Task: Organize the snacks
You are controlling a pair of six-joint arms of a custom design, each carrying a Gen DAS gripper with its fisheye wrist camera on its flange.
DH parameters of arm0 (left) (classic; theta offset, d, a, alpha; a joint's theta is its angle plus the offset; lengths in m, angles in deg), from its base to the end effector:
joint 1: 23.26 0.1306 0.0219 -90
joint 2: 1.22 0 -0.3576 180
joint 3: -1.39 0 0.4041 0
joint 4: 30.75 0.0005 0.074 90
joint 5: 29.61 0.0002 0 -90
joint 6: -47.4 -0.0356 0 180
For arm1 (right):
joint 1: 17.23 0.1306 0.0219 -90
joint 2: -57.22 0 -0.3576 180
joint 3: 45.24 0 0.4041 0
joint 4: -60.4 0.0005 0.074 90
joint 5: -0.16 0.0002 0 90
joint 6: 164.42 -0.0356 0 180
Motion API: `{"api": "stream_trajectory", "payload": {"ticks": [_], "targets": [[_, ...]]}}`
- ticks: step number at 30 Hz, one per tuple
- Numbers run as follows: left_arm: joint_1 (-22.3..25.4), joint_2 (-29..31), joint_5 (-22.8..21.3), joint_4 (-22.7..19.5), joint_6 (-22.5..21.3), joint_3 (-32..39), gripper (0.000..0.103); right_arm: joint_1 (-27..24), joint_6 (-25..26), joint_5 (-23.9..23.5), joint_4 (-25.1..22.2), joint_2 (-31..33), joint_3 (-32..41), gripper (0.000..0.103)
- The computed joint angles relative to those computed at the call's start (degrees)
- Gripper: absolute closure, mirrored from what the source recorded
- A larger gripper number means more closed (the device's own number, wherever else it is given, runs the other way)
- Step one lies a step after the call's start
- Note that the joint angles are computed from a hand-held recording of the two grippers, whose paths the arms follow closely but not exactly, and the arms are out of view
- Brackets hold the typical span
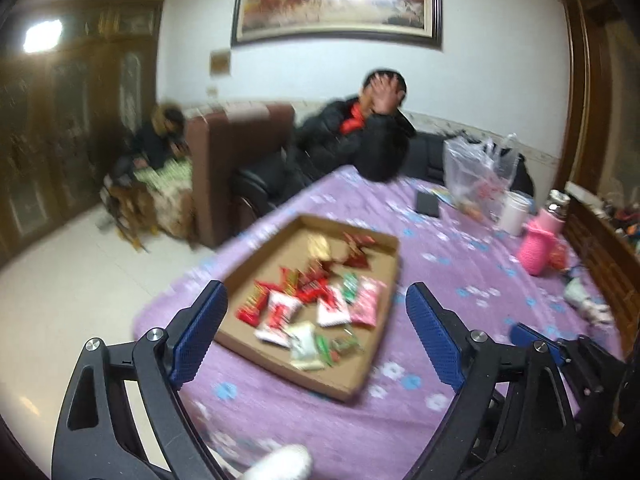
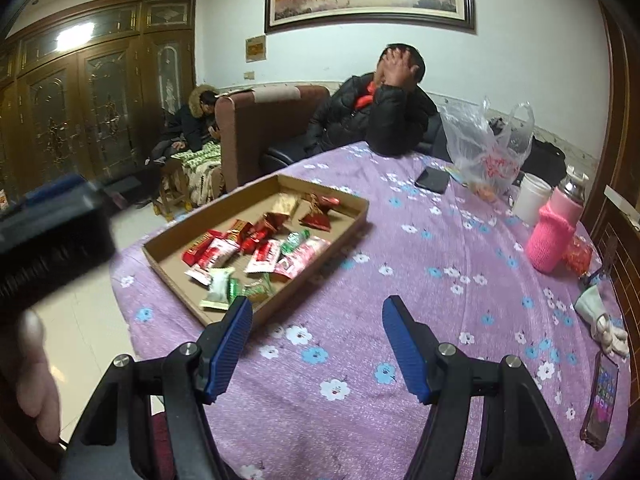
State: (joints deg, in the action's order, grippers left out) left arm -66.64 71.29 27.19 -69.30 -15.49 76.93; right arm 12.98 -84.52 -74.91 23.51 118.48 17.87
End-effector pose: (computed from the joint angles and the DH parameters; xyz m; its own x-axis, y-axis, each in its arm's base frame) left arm 0.3055 -0.2625 0.4326 -0.4902 -0.0614 -0.8695 0.0308 0.9957 -0.0877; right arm 0.3008 0.1640 0.3948 -0.5418 -0.1194 -0.8320 -0.2122 0.9772 -0.0020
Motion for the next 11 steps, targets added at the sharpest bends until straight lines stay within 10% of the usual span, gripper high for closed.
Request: {"api": "stream_trajectory", "payload": {"ticks": [11], "targets": [[-1.2,2.2,-3.0,-4.2,1.7,2.2,0.012,0.0,0.5,-1.2,-0.3,0.4,0.0,0.033]]}}
